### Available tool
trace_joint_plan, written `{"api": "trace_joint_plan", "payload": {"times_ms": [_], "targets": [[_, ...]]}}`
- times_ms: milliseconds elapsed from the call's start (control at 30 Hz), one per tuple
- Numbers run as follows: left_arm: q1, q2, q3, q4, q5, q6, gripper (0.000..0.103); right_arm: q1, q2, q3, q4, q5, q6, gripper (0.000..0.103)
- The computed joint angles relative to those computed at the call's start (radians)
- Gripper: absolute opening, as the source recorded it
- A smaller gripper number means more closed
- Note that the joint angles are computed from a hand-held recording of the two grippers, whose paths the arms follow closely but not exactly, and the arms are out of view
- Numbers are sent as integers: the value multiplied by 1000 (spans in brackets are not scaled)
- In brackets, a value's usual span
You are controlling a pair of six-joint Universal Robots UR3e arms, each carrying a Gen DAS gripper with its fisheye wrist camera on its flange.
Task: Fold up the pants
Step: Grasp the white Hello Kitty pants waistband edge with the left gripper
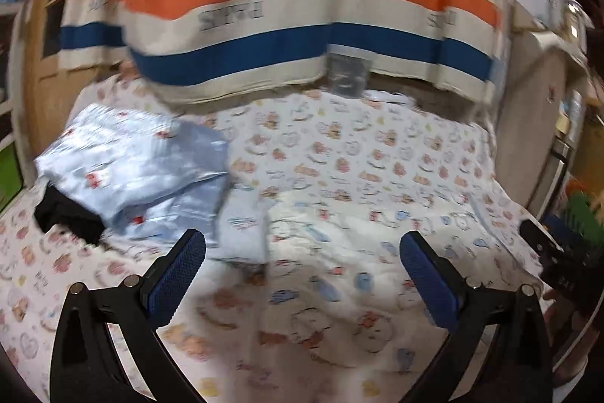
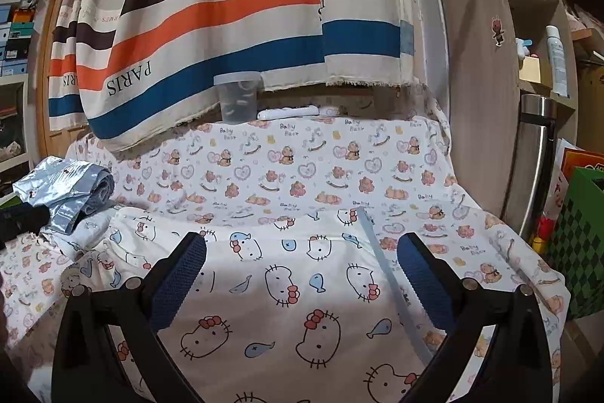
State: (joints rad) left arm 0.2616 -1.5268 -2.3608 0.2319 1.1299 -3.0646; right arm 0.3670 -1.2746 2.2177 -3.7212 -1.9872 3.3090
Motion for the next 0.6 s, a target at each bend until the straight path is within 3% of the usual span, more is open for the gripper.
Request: {"api": "trace_joint_plan", "payload": {"times_ms": [133, 267, 333, 600], "targets": [[45, -8, 15, -119, 6, 18, 98, 10, 4, -6, 5, -15, -2, 102], [227, 5, -38, -275, -292, 11, 76, 5, -47, 6, 77, 24, 4, 102], [264, -5, -35, -367, -364, 28, 66, 6, -87, 26, 100, 54, 8, 102], [209, -104, 49, -492, -336, 29, 63, 81, -111, 2, 131, -27, -26, 102]]}}
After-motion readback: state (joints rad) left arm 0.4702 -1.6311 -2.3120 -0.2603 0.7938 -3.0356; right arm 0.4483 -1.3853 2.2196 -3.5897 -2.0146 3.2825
